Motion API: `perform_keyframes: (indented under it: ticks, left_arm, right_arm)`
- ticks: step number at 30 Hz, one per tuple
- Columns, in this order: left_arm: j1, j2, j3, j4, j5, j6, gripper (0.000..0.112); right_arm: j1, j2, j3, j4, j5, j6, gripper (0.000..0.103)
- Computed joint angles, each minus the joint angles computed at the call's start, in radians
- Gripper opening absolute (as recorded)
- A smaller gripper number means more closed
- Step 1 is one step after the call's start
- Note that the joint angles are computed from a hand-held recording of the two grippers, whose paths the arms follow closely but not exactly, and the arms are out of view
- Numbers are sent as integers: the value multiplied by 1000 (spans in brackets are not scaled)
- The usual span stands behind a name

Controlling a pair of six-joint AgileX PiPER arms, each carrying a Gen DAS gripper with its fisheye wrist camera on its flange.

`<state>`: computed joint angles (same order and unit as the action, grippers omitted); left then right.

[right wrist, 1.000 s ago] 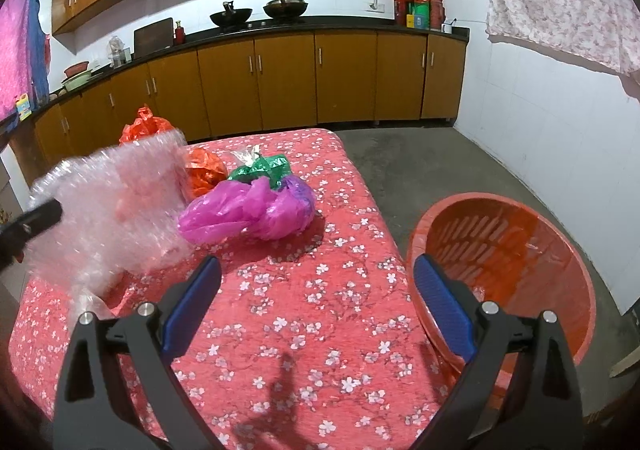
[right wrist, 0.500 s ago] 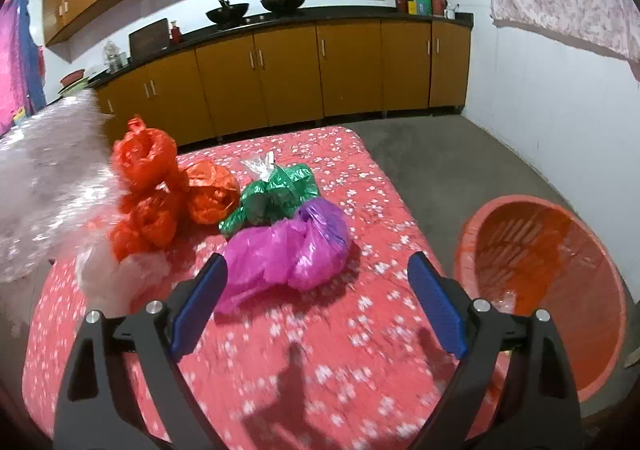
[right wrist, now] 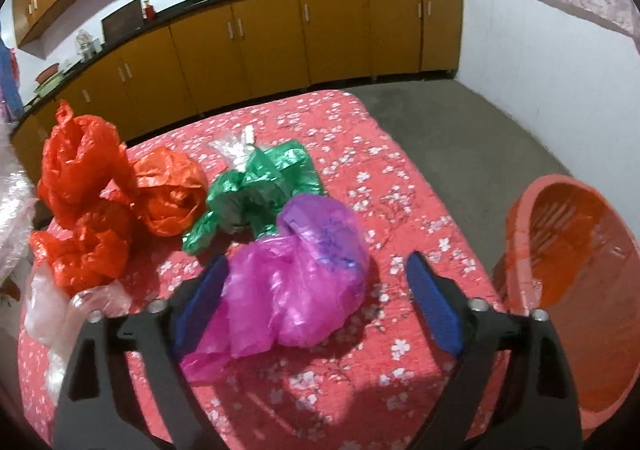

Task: Collect trash
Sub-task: 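Grasp the purple bag with the right tool while the left tool holds bubble wrap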

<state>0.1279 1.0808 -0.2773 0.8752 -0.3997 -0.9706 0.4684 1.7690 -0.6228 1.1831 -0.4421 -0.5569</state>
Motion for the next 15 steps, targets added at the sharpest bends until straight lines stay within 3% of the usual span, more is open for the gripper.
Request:
perform_keyframes:
  ticks: [2, 6, 15]
  left_arm:
    - [12, 5, -1, 25, -7, -25, 18]
    - [-1, -29, 8, 50, 6, -58, 18]
    - [-62, -106, -5, 143, 56, -174, 18]
  right_arm:
    - [-8, -8, 5, -70, 32, 33, 60]
    - [30, -34, 23, -27, -1, -30, 41]
    - [74, -177, 148, 4, -43, -42, 28]
